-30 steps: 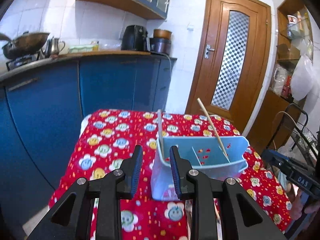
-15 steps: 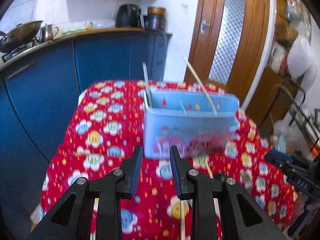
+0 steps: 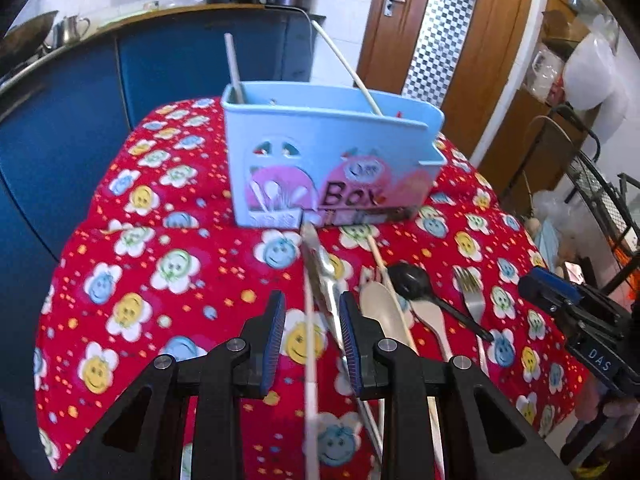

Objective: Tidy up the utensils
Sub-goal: 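Grasp a silver knife with the left tool while the right tool grasps a silver fork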

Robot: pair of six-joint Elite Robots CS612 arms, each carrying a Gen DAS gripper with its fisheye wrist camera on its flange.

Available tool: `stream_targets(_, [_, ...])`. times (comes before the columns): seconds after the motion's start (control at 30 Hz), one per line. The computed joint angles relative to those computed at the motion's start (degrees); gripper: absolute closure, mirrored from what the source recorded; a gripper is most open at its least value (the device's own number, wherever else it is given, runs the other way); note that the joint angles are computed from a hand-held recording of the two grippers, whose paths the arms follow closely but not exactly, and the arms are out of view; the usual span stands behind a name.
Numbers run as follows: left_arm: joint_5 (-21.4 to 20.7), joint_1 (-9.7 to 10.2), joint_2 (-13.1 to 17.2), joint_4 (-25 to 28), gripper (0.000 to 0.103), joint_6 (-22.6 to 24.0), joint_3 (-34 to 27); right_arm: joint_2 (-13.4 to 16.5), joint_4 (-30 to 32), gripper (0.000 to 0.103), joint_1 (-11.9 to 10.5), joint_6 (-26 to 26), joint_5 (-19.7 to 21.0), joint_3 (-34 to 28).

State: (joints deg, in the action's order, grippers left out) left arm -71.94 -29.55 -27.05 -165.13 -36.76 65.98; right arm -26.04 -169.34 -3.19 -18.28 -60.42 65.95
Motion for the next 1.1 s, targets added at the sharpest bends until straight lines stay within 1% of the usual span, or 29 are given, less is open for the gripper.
stream_targets(0.13, [-3.3,0.16,0.4,1.0,0.075,-0.9,-0.9,0.0,-0.2,0.065,-0.4,0.4,0.9,0.5])
stream_targets(0.2, [-4.7,0.29,0.8,2.7,0.08,-1.5,-1.9,0.0,-0.6,0.064,-0.5,0.6,1.2,0.7])
stream_targets(0.3, [-6.1,0.52,1.3,4.7,0.082,-2.4,-2.8,0.0,-0.7,0.064,-0.7,0.5,1.6,1.0])
stream_targets(0.37, [-7.0,0.65,1.7,6.1,0.086,-2.5,-3.6,0.0,-0.6,0.064,-0.8,0.5,1.8,1.1])
stream_targets(0.47, [-8.8,1.07,2.4,7.7,0.086,-3.4,-4.7,0.1,-0.3,0.064,-0.9,0.7,1.8,1.0])
stream_targets(0.57, [-9.1,1.32,2.8,7.4,0.086,-3.3,-5.4,0.3,0.2,0.064,-0.9,0.9,1.6,0.8])
stream_targets(0.67, [-11.3,2.0,3.6,7.0,0.086,-3.9,-6.6,0.4,0.7,0.064,-0.9,1.1,1.7,0.5])
stream_targets(0.73, [-12.7,2.43,4.0,6.6,0.086,-3.3,-7.3,0.5,1.0,0.064,-0.9,1.2,1.8,0.3])
stream_targets(0.9, [-13.0,3.05,5.0,5.9,0.086,-3.0,-8.8,0.5,1.5,0.064,-0.8,1.2,1.4,0.2])
stream_targets(1.0, [-12.2,3.14,5.6,5.5,0.086,-2.8,-9.7,0.5,2.1,0.064,-0.8,1.3,1.2,0.0])
stream_targets(1.03, [-12.0,3.14,5.7,5.3,0.087,-2.6,-9.8,0.5,2.5,0.064,-0.7,1.4,1.3,-0.1])
stream_targets(1.07, [-11.4,3.1,5.7,5.6,0.094,-2.4,-9.9,0.6,2.9,0.064,-0.7,1.4,1.3,-0.4])
stream_targets(1.1, [-10.6,3.0,5.7,5.9,0.095,-2.3,-9.9,0.6,3.4,0.064,-0.7,1.5,1.3,-0.6])
